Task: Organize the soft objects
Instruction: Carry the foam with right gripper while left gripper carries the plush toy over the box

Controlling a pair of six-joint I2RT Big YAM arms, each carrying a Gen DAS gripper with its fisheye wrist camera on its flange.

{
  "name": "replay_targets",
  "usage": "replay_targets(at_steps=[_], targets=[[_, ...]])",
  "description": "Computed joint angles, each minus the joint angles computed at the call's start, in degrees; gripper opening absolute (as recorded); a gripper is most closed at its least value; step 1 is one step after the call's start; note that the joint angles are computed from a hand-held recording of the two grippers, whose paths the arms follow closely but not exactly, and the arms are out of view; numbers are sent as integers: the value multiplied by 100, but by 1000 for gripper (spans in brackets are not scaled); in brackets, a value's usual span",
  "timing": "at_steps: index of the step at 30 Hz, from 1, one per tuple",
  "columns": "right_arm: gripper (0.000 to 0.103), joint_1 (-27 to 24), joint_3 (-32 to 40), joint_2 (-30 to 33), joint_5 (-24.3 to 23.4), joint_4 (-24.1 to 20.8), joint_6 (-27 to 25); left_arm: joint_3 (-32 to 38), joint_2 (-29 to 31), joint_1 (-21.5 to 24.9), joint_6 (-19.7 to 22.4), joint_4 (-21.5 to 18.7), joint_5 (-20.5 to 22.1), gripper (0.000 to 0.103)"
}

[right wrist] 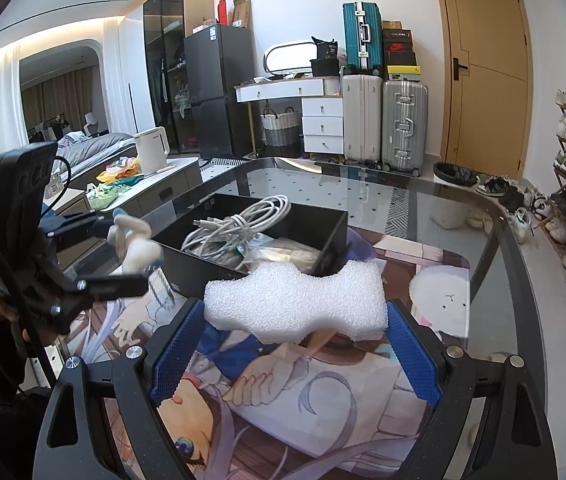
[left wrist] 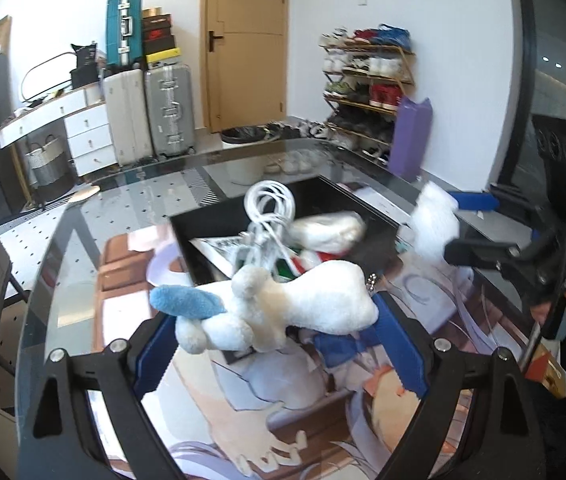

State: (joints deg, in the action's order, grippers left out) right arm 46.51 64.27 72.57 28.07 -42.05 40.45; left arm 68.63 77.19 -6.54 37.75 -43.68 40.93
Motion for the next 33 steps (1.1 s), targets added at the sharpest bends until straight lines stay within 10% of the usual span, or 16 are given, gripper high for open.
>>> replay_targets(at_steps=[33], targets=[[91, -537, 953, 1002, -591, 24, -1004, 834, 995, -416, -1386, 961, -1211, 91]])
